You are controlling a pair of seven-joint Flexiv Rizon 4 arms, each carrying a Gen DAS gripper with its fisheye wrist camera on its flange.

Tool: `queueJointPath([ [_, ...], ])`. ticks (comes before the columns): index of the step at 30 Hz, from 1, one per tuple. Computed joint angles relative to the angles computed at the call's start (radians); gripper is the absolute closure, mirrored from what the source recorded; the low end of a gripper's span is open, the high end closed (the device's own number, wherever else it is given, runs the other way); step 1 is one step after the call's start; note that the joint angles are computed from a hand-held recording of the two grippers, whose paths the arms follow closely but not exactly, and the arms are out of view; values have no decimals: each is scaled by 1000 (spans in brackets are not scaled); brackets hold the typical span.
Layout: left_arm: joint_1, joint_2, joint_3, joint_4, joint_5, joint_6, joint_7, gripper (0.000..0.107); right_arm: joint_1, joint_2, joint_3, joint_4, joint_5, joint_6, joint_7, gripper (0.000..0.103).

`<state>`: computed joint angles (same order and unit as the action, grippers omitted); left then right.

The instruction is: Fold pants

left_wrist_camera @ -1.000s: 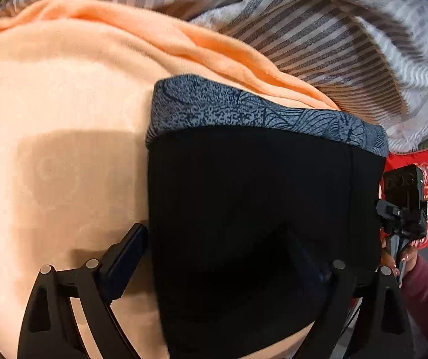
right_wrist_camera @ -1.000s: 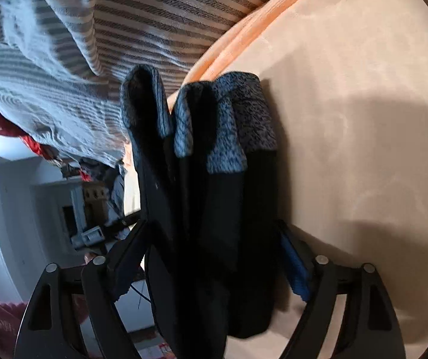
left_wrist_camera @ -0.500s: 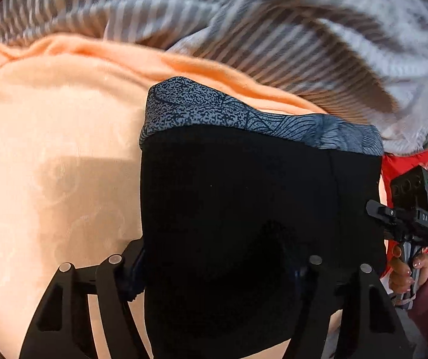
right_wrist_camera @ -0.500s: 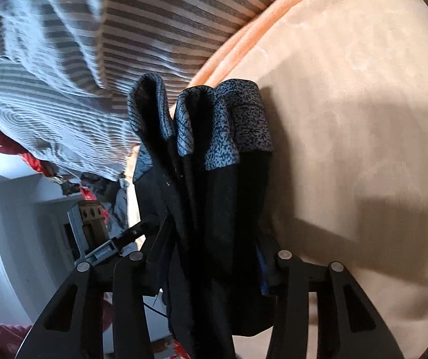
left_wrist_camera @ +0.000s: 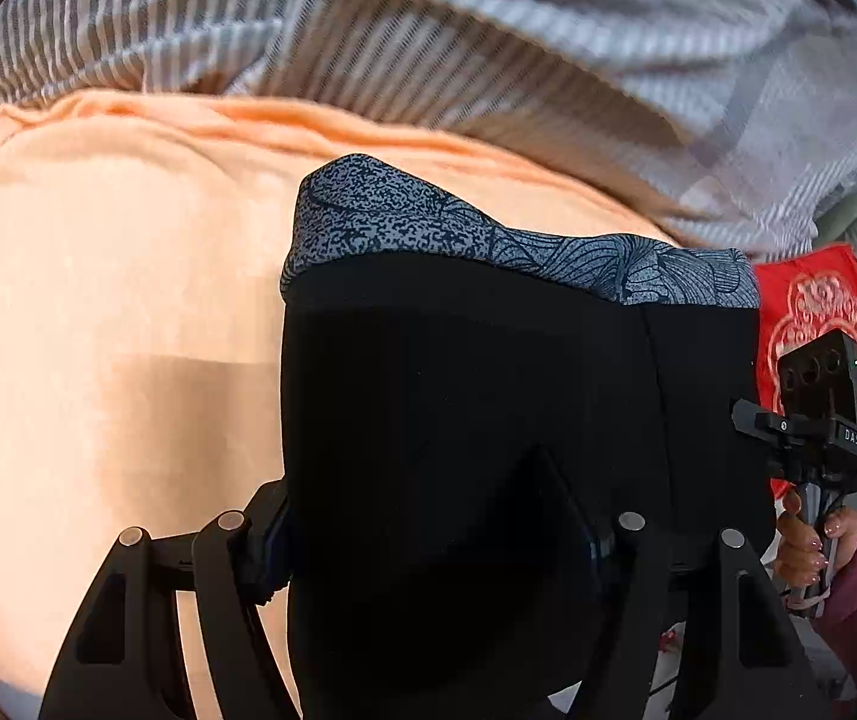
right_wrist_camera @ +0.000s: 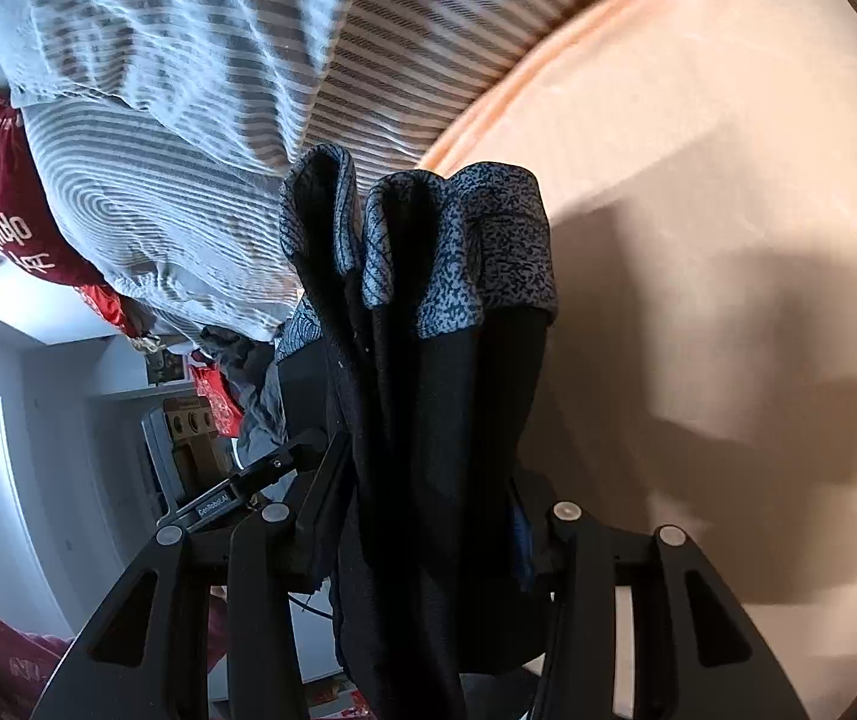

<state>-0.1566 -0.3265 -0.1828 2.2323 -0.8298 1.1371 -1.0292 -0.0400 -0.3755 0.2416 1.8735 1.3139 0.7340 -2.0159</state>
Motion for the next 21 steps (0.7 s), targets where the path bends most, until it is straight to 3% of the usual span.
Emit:
queueJointPath([
  [6,-55,-17,-4,57,37,68,-80,35,-4,31,-10,95,9,14,-35,55],
  [8,-51,-27,-39,85,-3,148,-68,35,11,17,-14,114,11,52,-45,55],
  [11,-26,-39,-81,96,-50,193,-31,35,21,9,-10,131,38,122,-79,50],
  [14,-46,-56,-50,89,31,224,-77,25,60,13,-2,147,30,226,-71,43],
  [16,-43,-67,-49,82,78,246,-108,25,93,22,4,164,0,300,-22,42],
  [19,-114,-62,71,56,265,220,-270,16,154,42,11,196,-106,407,108,39],
  [21,-141,-49,128,50,362,198,-350,16,262,62,-10,255,-318,525,323,36],
])
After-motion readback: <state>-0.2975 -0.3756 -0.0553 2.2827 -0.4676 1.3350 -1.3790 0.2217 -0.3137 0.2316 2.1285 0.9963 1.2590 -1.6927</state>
